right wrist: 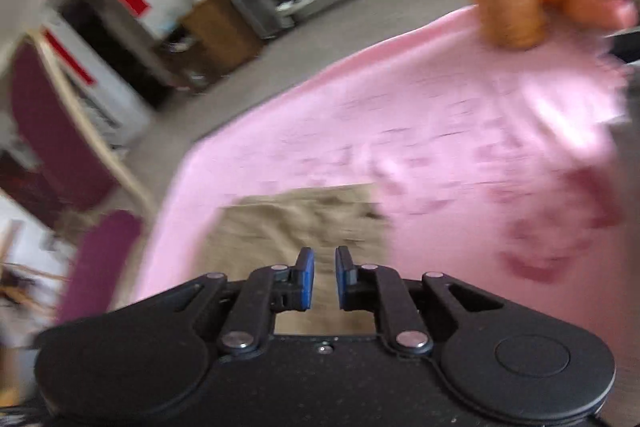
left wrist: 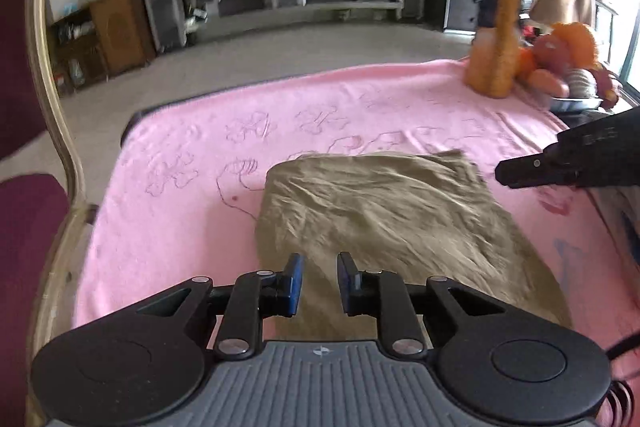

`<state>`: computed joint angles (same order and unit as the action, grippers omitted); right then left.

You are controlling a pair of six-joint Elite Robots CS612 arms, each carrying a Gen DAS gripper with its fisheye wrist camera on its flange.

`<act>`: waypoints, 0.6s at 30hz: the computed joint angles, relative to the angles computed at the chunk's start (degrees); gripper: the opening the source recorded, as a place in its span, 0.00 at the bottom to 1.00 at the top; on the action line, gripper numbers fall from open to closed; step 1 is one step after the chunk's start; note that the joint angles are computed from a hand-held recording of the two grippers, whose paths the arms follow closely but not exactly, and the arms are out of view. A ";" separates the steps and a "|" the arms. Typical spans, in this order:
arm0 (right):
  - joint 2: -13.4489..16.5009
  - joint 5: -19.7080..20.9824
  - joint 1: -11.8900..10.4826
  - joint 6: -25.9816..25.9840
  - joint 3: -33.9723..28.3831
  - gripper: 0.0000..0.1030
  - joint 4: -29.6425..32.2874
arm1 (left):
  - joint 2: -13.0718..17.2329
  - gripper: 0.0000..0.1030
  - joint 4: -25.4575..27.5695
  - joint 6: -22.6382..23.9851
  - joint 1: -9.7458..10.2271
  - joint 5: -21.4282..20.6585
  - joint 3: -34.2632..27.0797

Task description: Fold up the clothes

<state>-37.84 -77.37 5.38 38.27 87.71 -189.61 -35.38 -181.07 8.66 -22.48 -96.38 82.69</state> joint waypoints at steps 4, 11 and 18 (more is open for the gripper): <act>4.53 10.87 -0.77 2.73 -5.88 0.14 -1.47 | 1.37 0.15 3.76 -1.20 0.04 -2.73 -1.86; 9.00 7.02 -0.80 9.41 -10.79 0.00 0.38 | 1.20 0.13 2.49 0.30 -0.34 -3.28 -0.61; 3.92 -14.37 -0.71 19.74 -3.53 0.05 0.66 | 0.74 0.13 0.97 0.95 -0.46 -1.82 0.17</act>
